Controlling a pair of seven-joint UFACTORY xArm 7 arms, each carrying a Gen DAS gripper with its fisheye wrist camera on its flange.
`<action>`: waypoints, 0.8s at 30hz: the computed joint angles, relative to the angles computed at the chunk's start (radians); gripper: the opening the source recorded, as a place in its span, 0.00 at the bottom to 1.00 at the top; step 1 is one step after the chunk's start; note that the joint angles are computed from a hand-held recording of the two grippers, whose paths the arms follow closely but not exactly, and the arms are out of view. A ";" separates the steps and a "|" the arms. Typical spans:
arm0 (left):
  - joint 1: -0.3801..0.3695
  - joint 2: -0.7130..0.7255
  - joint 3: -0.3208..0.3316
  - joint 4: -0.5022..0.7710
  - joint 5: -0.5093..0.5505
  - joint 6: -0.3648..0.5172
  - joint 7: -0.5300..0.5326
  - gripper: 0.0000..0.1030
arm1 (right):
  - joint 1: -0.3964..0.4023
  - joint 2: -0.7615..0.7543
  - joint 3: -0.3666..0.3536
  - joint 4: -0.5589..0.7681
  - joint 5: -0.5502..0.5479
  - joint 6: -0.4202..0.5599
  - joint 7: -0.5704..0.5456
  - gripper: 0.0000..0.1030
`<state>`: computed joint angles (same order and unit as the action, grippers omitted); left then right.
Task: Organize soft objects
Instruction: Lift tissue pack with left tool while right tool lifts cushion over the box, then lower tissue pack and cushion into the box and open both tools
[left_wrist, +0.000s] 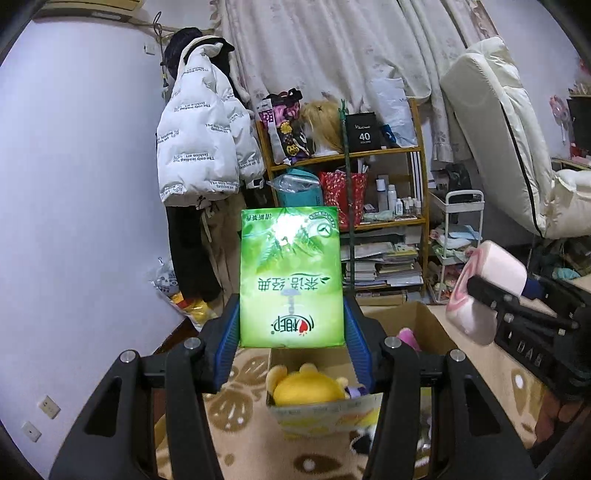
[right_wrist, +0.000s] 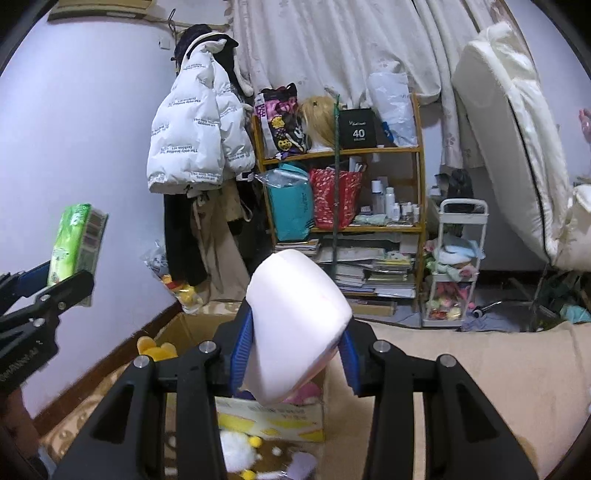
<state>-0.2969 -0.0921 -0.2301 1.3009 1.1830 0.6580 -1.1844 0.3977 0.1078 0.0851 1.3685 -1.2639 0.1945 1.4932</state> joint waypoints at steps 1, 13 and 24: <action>0.003 0.017 0.006 0.015 -0.010 -0.015 0.003 0.50 | 0.001 0.019 0.001 0.021 0.001 -0.004 -0.009 0.43; -0.030 0.133 0.075 0.074 -0.049 -0.043 0.019 0.50 | 0.065 0.177 -0.108 0.142 0.124 -0.128 -0.108 0.43; -0.051 0.212 0.128 0.101 -0.179 -0.092 0.097 0.50 | 0.142 0.229 -0.202 0.138 0.204 -0.166 -0.196 0.43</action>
<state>-0.3481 0.1195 -0.1017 1.4022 1.0039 0.5661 -1.0874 0.5394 0.3372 -0.1170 1.5068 -1.0602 0.0286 1.2971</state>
